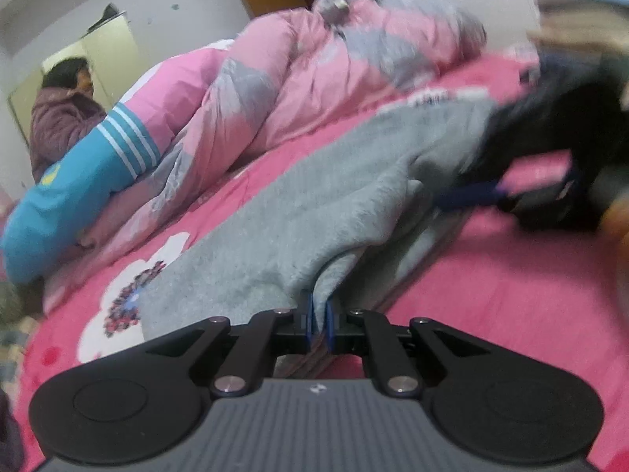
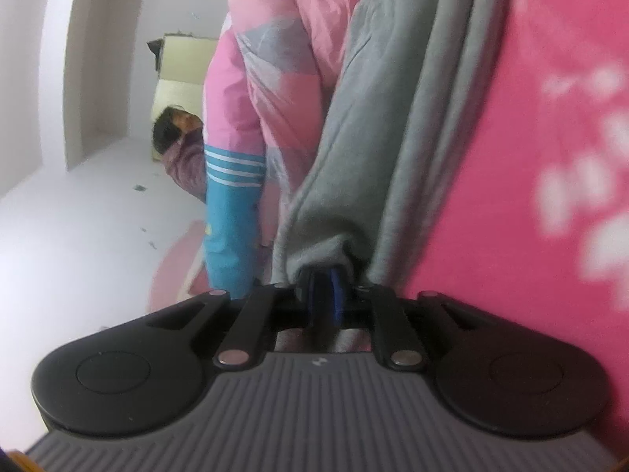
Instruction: Fold clothes
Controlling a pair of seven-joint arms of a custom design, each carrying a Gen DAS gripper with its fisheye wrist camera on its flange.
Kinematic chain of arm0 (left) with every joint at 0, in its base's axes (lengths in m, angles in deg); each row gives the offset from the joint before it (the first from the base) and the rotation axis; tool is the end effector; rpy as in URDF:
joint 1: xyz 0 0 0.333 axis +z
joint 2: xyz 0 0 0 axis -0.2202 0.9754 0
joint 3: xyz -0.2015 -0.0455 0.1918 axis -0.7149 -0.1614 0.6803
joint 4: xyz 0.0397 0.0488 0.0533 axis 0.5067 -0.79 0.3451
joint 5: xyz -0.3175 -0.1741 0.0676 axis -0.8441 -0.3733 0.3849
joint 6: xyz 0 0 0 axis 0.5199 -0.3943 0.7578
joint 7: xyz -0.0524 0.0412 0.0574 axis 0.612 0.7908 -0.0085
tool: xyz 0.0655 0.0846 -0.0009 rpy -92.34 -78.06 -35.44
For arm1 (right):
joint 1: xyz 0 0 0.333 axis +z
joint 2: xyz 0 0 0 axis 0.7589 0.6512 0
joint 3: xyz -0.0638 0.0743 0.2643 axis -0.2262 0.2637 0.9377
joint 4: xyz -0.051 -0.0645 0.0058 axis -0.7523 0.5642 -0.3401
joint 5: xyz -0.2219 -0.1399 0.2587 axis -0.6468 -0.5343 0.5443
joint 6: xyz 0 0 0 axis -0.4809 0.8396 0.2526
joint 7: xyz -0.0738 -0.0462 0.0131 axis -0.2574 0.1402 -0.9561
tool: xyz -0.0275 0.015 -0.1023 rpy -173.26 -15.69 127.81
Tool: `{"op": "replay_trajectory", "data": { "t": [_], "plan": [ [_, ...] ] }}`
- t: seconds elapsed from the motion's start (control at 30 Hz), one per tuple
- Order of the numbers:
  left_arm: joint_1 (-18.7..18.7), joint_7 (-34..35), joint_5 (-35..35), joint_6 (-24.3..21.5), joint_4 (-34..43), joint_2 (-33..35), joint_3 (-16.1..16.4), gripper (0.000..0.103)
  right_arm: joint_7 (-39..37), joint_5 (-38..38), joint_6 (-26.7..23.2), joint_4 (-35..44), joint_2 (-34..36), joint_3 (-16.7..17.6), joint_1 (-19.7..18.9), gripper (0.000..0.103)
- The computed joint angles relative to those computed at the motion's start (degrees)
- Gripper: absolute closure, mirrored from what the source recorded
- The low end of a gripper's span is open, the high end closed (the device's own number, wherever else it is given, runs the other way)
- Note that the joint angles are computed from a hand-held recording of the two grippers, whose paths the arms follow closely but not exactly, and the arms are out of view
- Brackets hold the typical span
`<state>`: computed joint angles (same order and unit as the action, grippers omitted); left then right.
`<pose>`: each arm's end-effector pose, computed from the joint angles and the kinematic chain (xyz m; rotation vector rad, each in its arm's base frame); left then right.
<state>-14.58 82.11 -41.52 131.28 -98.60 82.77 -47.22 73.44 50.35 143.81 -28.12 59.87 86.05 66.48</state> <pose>0.7064 -0.1846 0.4803 -0.6266 2.1811 -0.8504 0.6523 0.2487 0.4218 -0.4705 1.6552 0.0964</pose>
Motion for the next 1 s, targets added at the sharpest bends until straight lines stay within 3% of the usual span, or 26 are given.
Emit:
{"op": "replay_trajectory", "data": {
  "t": [0.1,0.2,0.23,0.37,0.43,0.47,0.5,0.57,0.63,0.73,0.8,0.9,0.93,1.0],
  "plan": [
    [-3.1,-3.0,3.9,1.6,-1.7,-0.7,4.6,0.089,-5.1,0.1,-1.1,-6.7,-6.1,-3.1,1.7,0.089],
    [-5.5,-8.0,7.2,0.7,-2.6,-2.2,8.1,0.082,-9.9,-8.9,-4.5,-7.4,-8.7,-1.0,-1.9,0.088],
    [-6.3,-9.7,8.4,0.3,-2.9,-2.6,9.2,0.076,-11.9,-12.9,-6.1,-6.0,-8.4,2.0,-5.0,0.087],
    [-7.8,-16.2,12.4,-0.8,-5.3,-5.5,11.8,0.058,-14.5,-36.5,-16.1,3.5,-1.6,21.8,-21.5,0.085],
    [-8.9,-21.1,14.3,0.3,-8.6,-8.1,13.5,0.055,-23.9,-38.9,-23.1,8.6,3.4,30.6,-25.6,0.080],
    [-9.6,-24.2,15.5,1.0,-10.3,-9.5,14.6,0.054,-28.7,-38.8,-28.0,11.3,5.5,32.6,-25.8,0.080],
    [-10.0,-27.2,16.3,1.6,-11.9,-10.6,15.4,0.053,-30.7,-38.7,-32.5,12.7,6.1,32.6,-25.4,0.080],
    [-10.2,-32.6,17.3,2.7,-14.3,-12.3,16.0,0.053,-29.4,-36.8,-34.6,10.8,5.1,31.9,-25.9,0.081],
    [-9.5,-36.9,17.1,3.8,-16.1,-13.6,15.5,0.053,-29.4,-34.5,-31.9,7.8,3.1,32.8,-27.7,0.081],
    [-7.8,-41.2,15.3,7.9,-18.3,-14.5,13.5,0.053,-26.7,-33.1,-25.5,0.7,-3.6,27.3,-26.9,0.080],
    [-7.9,-42.9,14.7,11.5,-19.2,-14.4,13.6,0.053,-27.1,-32.1,-25.5,0.2,-5.6,24.1,-25.5,0.080],
    [-14.2,-48.0,21.7,12.7,-16.9,-12.2,21.5,0.053,-31.3,-33.8,-29.0,2.2,-6.9,20.6,-23.7,0.078],
    [-15.9,-49.4,23.7,12.9,-16.1,-11.4,23.8,0.053,-37.2,-34.5,-31.2,3.6,-6.4,22.1,-24.4,0.077],
    [-16.1,-49.3,26.1,11.3,-13.7,-9.6,24.0,0.053,-48.4,-37.6,-35.5,6.8,-4.9,24.4,-25.0,0.070]
  ]
}}
